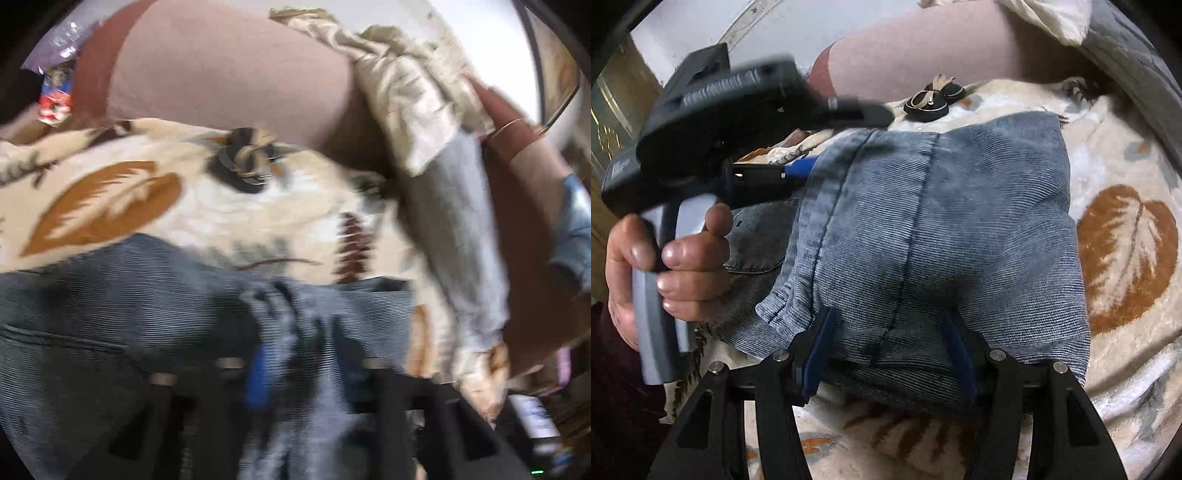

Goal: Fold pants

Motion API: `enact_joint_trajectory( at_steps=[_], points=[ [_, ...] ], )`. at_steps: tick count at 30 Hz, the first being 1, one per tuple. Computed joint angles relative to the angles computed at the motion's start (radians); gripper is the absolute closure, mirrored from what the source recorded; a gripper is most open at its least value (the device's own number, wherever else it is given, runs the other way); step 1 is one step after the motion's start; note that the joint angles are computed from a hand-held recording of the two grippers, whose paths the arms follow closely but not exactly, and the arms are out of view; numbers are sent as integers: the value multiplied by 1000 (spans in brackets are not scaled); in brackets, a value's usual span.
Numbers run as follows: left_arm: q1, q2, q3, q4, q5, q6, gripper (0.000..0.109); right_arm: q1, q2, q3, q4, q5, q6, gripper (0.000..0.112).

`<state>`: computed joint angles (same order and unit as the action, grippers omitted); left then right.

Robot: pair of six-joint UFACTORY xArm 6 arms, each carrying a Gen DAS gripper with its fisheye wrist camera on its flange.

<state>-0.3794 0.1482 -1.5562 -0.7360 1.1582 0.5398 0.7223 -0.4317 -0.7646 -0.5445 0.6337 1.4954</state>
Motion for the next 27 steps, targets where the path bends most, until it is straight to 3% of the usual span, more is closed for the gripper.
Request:
enact_joint_trajectory(
  at_steps=[4, 8, 10, 12, 13, 17, 20, 24, 27],
  points=[
    [31, 31, 1, 12, 6, -86, 85, 0, 3, -4, -3, 10, -8, 51],
    [53, -32, 70, -10, -24, -98, 79, 7, -13, -7, 13, 14, -27, 51],
    [69, -89, 117, -19, -63, -74, 71, 12, -32, -5, -12, 2, 1, 51],
    [86, -156, 179, -9, -120, -67, 46, 15, -39, -15, -67, 8, 43, 51],
    [99, -185, 205, -16, -135, -62, 44, 17, -35, -25, -95, 16, 63, 51],
    [183, -281, 285, -25, -83, -28, 44, 18, 32, -74, -83, 13, 55, 51],
    [245, -368, 365, 55, -102, -56, 44, 37, 121, -144, -9, 48, -58, 51],
    [351, -474, 474, 141, -218, -179, 44, 82, 189, -213, 13, 142, -161, 47],
    [426, -547, 563, 173, -339, -317, 44, 75, 161, -181, 17, 108, -173, 46]
  ],
)
